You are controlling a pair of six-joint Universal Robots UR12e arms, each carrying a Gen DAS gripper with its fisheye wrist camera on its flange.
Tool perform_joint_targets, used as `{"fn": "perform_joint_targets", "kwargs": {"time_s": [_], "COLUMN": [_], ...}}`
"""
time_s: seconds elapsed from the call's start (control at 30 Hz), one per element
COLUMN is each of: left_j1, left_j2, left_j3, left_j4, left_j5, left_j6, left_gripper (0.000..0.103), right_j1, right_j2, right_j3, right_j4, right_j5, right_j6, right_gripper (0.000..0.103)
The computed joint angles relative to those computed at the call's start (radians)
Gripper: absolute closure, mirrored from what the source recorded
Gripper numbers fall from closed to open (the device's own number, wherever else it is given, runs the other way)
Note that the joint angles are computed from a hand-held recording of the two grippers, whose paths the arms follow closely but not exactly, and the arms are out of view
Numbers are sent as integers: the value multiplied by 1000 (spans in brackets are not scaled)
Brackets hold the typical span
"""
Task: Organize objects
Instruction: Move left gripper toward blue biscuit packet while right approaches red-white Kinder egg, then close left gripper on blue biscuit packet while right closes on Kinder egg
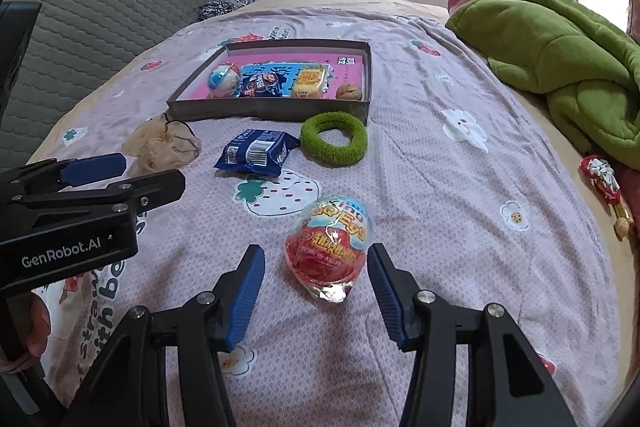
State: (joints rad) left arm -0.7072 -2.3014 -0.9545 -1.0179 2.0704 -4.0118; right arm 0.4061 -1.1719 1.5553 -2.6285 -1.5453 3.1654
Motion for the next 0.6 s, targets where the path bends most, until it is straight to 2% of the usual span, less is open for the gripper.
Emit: {"fn": "perform_joint_targets", "kwargs": {"time_s": [0.6], "left_j1": [32], "left_j2": [-75], "left_j3": [103], "left_j4": [-30], "left_j5": [-63], "left_j6": [42], "left_gripper": [29], "right_j1": [-5], "right_j2": [37], "right_j3": [-29], "right_j4": [3], "right_j5": [-2], "right_j6": [41], "right_gripper": [50]}}
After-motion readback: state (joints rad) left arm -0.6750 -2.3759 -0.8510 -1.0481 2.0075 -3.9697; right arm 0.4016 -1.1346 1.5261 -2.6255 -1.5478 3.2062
